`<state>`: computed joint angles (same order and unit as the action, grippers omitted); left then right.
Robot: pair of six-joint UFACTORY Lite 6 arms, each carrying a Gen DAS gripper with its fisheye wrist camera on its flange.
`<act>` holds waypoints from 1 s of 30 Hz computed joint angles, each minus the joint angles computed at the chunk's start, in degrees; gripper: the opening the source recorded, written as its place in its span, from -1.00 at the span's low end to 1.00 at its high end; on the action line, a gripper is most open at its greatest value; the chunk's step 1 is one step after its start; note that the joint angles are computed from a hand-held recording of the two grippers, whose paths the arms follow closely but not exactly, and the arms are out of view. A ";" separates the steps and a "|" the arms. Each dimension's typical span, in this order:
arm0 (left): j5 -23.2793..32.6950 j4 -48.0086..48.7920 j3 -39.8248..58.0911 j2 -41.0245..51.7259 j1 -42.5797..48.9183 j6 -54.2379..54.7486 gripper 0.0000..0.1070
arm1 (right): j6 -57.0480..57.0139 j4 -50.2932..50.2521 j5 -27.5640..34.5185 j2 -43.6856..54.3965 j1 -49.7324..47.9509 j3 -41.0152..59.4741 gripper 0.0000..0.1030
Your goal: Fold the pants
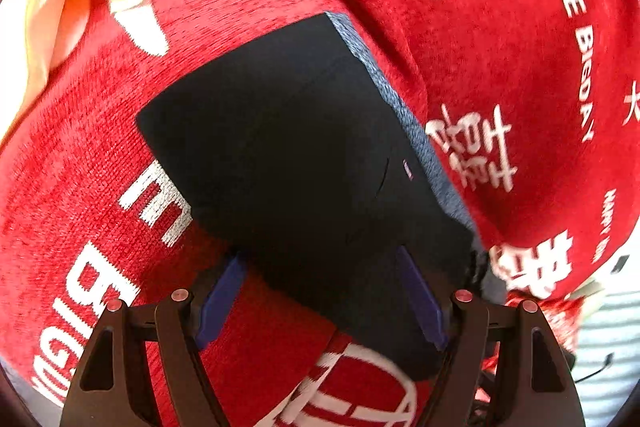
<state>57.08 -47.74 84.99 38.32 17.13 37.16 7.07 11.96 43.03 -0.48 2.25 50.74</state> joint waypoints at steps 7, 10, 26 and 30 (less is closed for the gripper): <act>0.24 -5.62 2.26 3.00 0.62 0.98 0.58 | 0.63 0.02 -0.29 0.46 0.35 0.16 0.51; -1.58 -6.47 2.46 3.00 -0.40 -0.11 0.59 | 0.57 0.11 -0.22 0.94 0.31 0.56 0.51; -13.32 10.15 6.13 1.92 -9.08 -9.19 -0.25 | -0.75 0.37 1.99 -0.63 -0.62 1.78 0.52; -22.70 18.39 -1.15 -5.95 -14.41 -7.82 -0.36 | -2.84 2.72 4.08 -7.44 -2.26 3.24 0.53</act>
